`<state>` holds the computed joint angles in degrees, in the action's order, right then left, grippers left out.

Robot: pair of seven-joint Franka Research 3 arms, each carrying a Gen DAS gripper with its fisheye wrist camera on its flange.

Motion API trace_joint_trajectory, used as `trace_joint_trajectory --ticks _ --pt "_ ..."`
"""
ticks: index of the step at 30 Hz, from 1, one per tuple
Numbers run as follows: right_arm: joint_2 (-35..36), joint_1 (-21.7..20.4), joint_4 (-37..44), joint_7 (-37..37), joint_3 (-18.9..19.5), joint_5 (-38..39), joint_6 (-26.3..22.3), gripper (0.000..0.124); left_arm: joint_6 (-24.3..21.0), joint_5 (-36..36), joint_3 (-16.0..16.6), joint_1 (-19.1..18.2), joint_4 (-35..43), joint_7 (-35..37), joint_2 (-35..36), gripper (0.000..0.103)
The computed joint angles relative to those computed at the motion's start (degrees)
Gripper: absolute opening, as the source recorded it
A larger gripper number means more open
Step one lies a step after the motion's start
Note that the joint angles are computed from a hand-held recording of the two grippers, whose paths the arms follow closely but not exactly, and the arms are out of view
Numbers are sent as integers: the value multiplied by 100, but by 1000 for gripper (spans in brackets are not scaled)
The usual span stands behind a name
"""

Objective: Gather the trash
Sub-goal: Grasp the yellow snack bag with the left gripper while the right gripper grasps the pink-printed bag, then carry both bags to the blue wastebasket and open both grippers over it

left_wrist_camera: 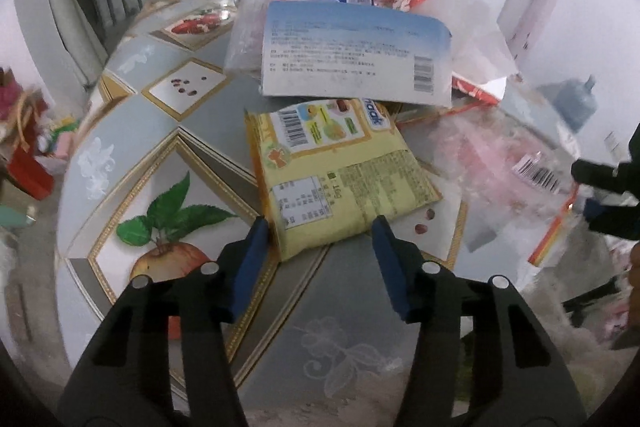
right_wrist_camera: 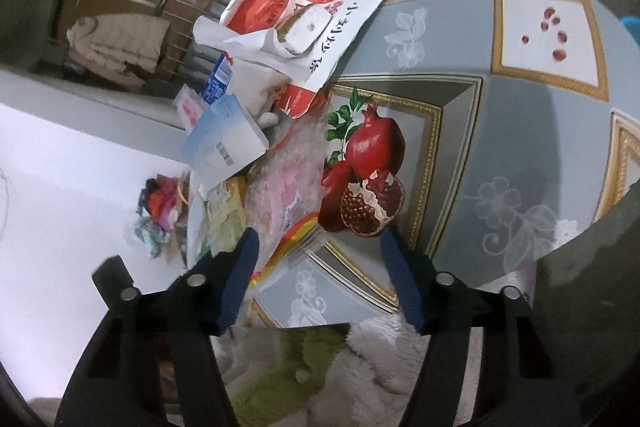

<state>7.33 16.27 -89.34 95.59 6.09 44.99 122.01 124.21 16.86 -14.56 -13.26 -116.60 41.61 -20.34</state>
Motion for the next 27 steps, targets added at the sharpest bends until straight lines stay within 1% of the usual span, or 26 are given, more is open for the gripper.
trace_joint_trajectory --ticks 2,3,5,8,10,11,12,14,15,18,24,27 --pt "85 -7 60 52 11 116 -5 52 -137 142 -70 20 74 -24 52 43" --pt "105 -18 65 72 16 190 -5 49 -168 182 -85 14 89 -23 64 38" --pt "124 -34 63 106 19 265 -10 45 -168 213 -90 -6 98 -21 75 34" --pt "168 -64 71 157 21 374 -1 39 -58 179 -50 -38 36 9 33 29" --pt "154 -85 24 177 20 432 19 35 33 164 -46 -49 -25 -6 -2 23" --pt "130 -94 -14 185 18 461 23 31 84 131 -26 -55 -52 2 -30 21" --pt "123 -103 -34 199 16 498 22 26 130 124 -31 -56 -69 -15 -39 15" --pt "63 -123 -124 201 6 567 32 20 272 36 11 -76 -146 13 -107 11" --pt "37 -131 -158 207 -3 595 45 17 310 -2 18 -83 -178 22 -138 10" --pt "-56 -145 -258 179 -28 635 88 12 410 -74 25 -89 -248 36 -195 8" --pt "-279 -142 -445 152 -96 483 225 8 461 -107 -21 -97 -314 27 -335 7" --pt "-413 -125 -570 96 -120 410 355 7 404 -39 -67 -85 -285 9 -375 7"
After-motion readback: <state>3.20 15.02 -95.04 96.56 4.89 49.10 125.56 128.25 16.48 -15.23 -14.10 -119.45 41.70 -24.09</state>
